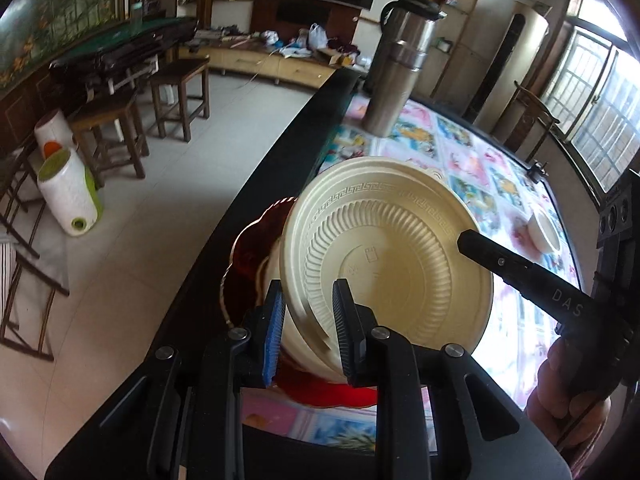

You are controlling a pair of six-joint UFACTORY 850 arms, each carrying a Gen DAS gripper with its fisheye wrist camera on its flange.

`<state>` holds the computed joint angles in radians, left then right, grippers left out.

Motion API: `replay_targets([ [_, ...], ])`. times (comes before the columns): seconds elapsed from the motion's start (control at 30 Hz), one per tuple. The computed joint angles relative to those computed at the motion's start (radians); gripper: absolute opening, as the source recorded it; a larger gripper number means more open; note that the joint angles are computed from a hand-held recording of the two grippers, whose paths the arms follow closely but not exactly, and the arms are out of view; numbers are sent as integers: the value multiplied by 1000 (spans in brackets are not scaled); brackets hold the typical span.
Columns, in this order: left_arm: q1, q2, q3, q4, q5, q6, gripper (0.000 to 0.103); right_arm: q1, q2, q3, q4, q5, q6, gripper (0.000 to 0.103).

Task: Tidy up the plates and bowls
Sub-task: 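Lower the beige bowl into the white bowl and open the left gripper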

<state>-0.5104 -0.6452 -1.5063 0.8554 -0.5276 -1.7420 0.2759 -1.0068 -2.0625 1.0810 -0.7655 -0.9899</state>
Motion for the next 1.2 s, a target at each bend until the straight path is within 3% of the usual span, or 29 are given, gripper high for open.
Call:
replay_targets([
  [0.3,7,-8,19,-95,38,78,22,32,-72,-69,-115,-14,105,10],
  [0.67,-8,58,82,53,-6,-82,22,21,-64,-73,-111,28,109,15],
  [0.87,-8,32,53,-5,13,-3,22,46,-147,-178,-273,-4,276,14],
  [0.97,-14,17,25,-25,6,28,22,46,-138,-152,-240,3,247,10],
  [1.1,-29,-9,-26,-35,-3,65,22,10,-152,-190,-155,-73,233,18],
  [1.2,-48,-68,-124,-106,-14,189,22,-21,-104,-121,-72,-24,153,30],
])
